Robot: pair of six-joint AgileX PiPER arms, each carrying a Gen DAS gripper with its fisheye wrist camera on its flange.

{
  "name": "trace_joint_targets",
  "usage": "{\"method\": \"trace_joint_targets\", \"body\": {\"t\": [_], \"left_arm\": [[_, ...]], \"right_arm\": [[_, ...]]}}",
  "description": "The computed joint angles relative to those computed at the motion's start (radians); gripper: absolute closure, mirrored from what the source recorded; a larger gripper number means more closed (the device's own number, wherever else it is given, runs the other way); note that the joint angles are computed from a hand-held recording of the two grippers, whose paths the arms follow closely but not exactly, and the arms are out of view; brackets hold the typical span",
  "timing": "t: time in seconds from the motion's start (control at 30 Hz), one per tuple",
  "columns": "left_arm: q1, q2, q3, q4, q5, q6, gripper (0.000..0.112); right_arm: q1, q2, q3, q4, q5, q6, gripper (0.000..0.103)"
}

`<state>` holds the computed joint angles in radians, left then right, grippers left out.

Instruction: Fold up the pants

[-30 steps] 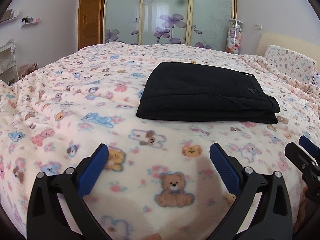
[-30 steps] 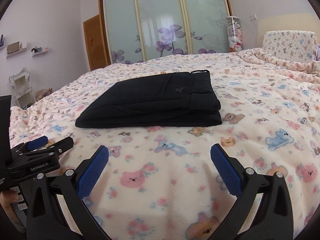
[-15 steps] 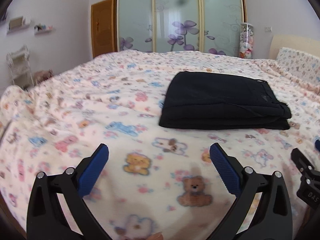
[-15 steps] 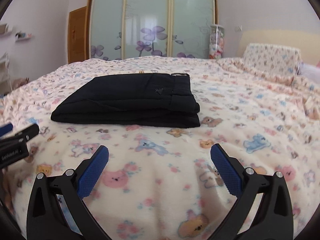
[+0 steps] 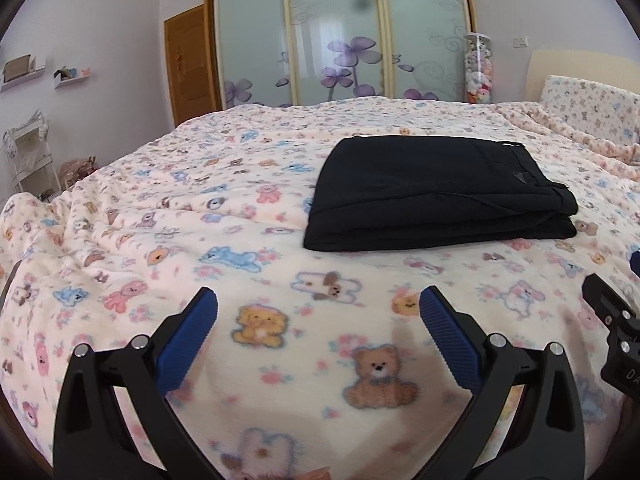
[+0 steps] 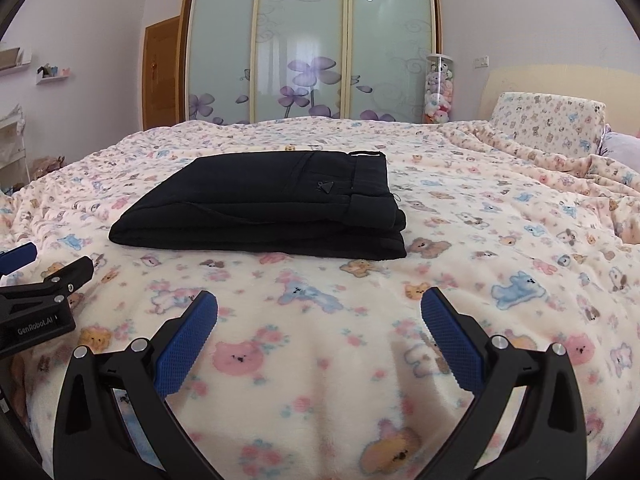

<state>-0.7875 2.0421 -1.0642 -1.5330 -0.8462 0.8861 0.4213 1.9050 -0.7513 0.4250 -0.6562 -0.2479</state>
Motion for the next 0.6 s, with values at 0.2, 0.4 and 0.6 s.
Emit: {"method": "trace_joint_targets", "body": {"t": [0.2, 0.4, 0.6], "left_arm": [[0.002, 0.004, -0.007, 0.004, 0.018, 0.013, 0.011], [0.008, 0.007, -0.015, -0.011, 0.032, 0.026, 0.011], [0.011, 0.008, -0.015, -0.009, 0.034, 0.024, 0.011]], "right_arm": [[0.006, 0.001, -0.001, 0.003, 0.002, -0.002, 0.002], [0.006, 0.000, -0.001, 0.006, 0.001, -0.003, 0.002], [0.008, 0.000, -0.002, 0.009, 0.002, -0.005, 0.002]]}}
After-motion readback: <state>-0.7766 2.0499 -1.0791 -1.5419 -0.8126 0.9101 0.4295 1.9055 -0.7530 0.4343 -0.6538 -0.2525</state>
